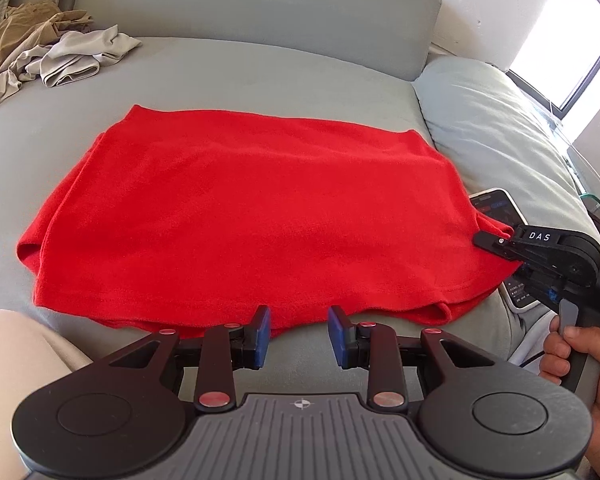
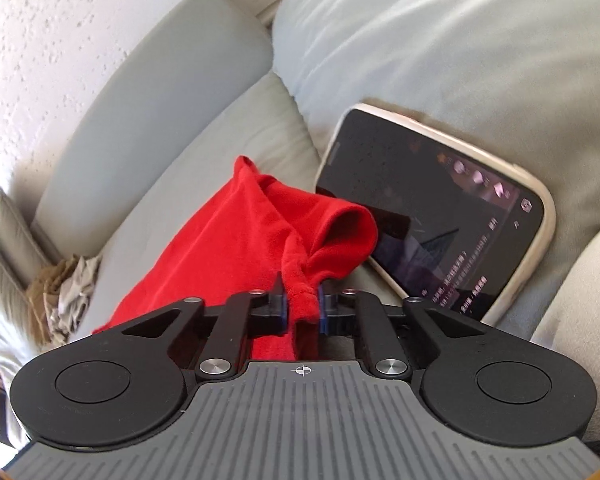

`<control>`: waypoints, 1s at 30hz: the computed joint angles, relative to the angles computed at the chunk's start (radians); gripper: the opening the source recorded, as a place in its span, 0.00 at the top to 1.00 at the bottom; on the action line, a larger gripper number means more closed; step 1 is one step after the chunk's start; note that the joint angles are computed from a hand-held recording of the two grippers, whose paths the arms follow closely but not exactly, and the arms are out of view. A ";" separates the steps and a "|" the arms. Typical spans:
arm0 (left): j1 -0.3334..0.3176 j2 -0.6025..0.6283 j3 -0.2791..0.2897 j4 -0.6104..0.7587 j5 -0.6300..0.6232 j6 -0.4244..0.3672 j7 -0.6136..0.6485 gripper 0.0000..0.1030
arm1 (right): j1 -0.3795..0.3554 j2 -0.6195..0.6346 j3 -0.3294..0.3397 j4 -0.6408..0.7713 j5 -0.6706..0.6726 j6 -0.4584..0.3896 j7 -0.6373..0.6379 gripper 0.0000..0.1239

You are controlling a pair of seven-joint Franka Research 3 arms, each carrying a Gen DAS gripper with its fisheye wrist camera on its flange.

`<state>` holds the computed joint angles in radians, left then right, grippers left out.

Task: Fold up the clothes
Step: 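Close the right gripper on the red shirt's folded end and lift it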

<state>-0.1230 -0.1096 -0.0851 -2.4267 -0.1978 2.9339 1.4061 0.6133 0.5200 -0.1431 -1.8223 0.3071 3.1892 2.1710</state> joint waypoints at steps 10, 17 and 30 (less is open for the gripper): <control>0.068 -0.111 0.044 -0.073 0.027 0.096 -0.122 0.70 | 0.323 0.047 -0.367 0.202 -0.450 -0.260 0.032 0.92; 0.250 -0.199 0.028 -0.147 0.193 0.152 -0.397 0.70 | 0.289 0.165 -0.202 0.500 -0.668 -0.290 -0.222 0.93; 0.039 -0.241 0.330 -0.214 0.082 0.164 -0.344 0.70 | 0.219 0.381 0.108 0.864 -0.505 -0.598 -0.592 0.93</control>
<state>-0.0838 -0.3501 0.2446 -2.6410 -0.1159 3.0977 1.0623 0.8321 0.9013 -0.0353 -0.9580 -0.1978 2.5914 1.5786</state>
